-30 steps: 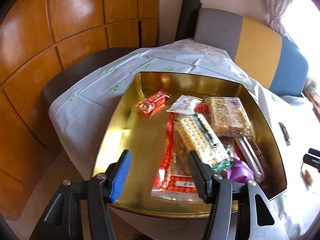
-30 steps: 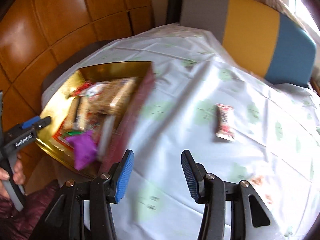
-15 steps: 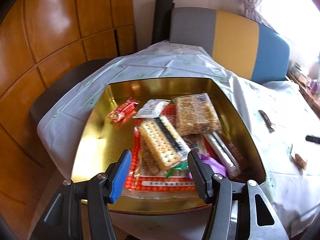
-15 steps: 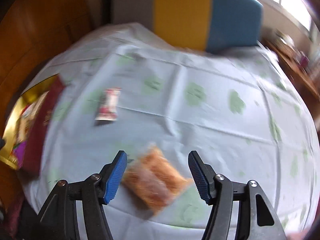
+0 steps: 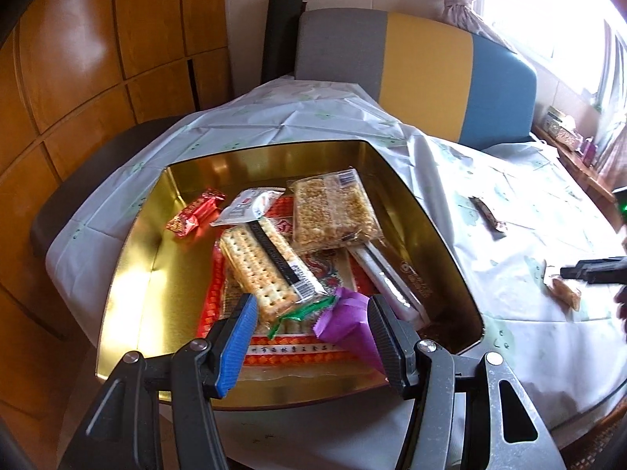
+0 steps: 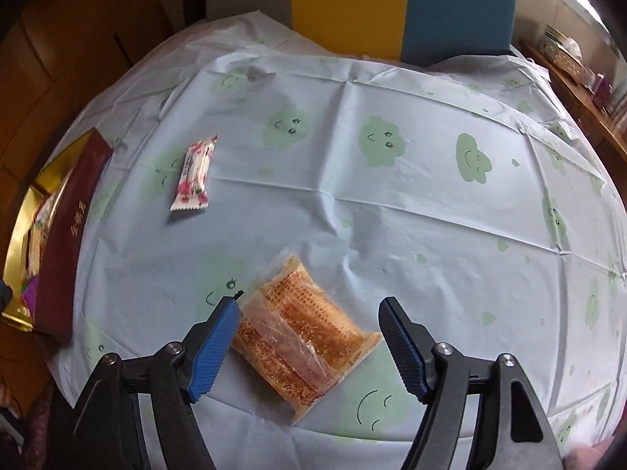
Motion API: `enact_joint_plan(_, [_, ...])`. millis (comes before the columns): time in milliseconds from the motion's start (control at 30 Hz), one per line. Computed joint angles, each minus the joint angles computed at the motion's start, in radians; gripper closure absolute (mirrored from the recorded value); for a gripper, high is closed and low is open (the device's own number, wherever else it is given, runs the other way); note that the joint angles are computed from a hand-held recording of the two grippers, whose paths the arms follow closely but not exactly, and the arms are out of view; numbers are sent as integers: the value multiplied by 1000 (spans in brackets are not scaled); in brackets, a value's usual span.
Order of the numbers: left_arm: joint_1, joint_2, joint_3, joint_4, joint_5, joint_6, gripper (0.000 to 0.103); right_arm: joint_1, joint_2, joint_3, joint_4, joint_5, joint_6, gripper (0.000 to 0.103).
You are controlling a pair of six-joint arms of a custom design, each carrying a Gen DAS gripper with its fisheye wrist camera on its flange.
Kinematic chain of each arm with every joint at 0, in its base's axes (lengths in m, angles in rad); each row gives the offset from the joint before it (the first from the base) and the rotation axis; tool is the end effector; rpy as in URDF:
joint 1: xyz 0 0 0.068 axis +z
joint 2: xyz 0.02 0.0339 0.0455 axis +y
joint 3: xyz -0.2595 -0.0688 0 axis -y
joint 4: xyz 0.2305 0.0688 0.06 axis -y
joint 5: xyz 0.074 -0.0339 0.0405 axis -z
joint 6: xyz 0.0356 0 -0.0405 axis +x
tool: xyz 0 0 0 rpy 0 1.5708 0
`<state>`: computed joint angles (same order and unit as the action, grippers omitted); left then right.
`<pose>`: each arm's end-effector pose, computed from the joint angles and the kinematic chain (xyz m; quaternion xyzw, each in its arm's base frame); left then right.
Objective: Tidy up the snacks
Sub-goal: 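Move both grippers back over the cloth, right gripper around the orange bread bag, then grasp the pink-and-white candy bar with left gripper while right gripper grasps the bread bag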
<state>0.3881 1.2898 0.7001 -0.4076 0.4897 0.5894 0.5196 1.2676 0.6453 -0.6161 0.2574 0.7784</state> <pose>0.2194 0.0716 0.1960 0.1617 0.9190 -0.0765 0.3514 0.1782 0.0915 0.1731 0.1473 0.9671 -0.0017 0.2072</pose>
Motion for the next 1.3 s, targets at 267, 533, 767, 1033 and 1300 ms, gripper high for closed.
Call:
enact_joint_plan(267, [16,22,23,-18,30,-6,44,128,171,115,-109,32,-130,21])
enact_joint_plan(533, [32,14,59,-102,105,59,44,46,197,101,-56,-9,-233,42])
enact_joint_plan(767, [-93,-81,62,-138,93,25,42,-8,108,40,-44,100,-106,43])
enact_joint_plan(1033, [-378,-79,105,-142,-43,-146,40,-59,152,46,-58,63,-70,40])
enact_joint_plan(1300, [-547,-26,96,-153,-122,-191,40,-95,155,29,-22,43,-118,40])
